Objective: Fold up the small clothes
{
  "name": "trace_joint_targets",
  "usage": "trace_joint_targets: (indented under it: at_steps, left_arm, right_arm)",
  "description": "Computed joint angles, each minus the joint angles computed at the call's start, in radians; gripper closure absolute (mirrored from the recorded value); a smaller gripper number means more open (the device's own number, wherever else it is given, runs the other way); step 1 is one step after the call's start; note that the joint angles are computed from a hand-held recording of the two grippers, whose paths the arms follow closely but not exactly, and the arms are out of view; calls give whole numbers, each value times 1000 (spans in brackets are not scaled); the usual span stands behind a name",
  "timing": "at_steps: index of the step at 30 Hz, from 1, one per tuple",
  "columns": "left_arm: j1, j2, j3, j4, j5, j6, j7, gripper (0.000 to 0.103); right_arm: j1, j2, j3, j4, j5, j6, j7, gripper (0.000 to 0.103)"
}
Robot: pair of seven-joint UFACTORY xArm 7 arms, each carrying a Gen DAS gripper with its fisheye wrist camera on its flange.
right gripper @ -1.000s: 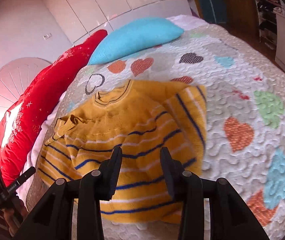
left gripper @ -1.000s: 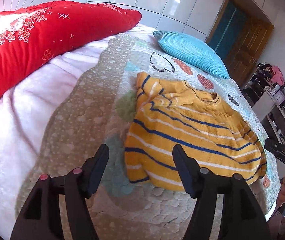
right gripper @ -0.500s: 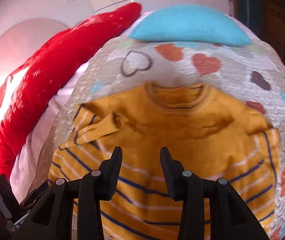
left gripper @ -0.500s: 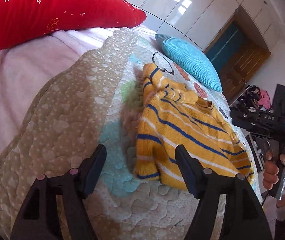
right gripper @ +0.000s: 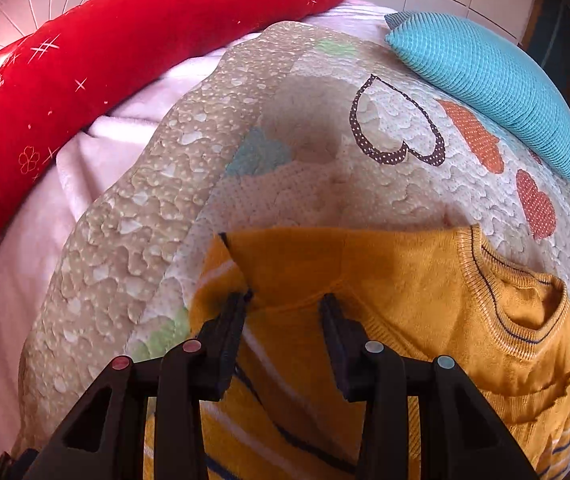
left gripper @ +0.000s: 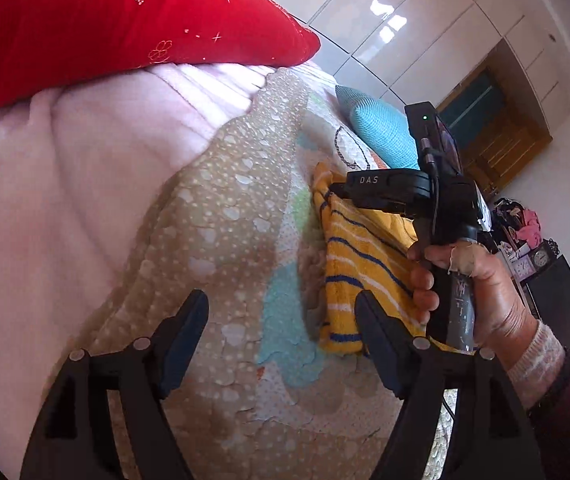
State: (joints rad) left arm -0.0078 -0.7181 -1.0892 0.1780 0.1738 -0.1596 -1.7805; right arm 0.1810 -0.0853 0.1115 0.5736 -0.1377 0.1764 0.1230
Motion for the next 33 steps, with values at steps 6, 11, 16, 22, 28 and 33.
trace_joint_targets:
  at_steps: [6,11,16,22,28,33]
  left_arm:
    - [-20,-1,13,29,19,90,9,28]
    - [-55,1,31,84,83,239,0,28]
    - [-58,28,23,134,153,330,-27,28]
    - [-52,65,12,181,233,383,-65,28]
    - [-62,124,30,205,289,441,-96,28]
    - [-88,161,74,205,339,457,-130,28]
  right_arm:
    - [87,-118,-48,-28,263,53,-190,49]
    - [94,-314,-57,-142,267,119,-226,46]
    - [127,-481,-123,-246,324,205,-292,44]
    - [96,-574,-127,-315,320,261,-299,44]
    - [95,-592,-103,-328,314,281,-287,41]
    - [126,-557,-74,-315,312,261,-259,38]
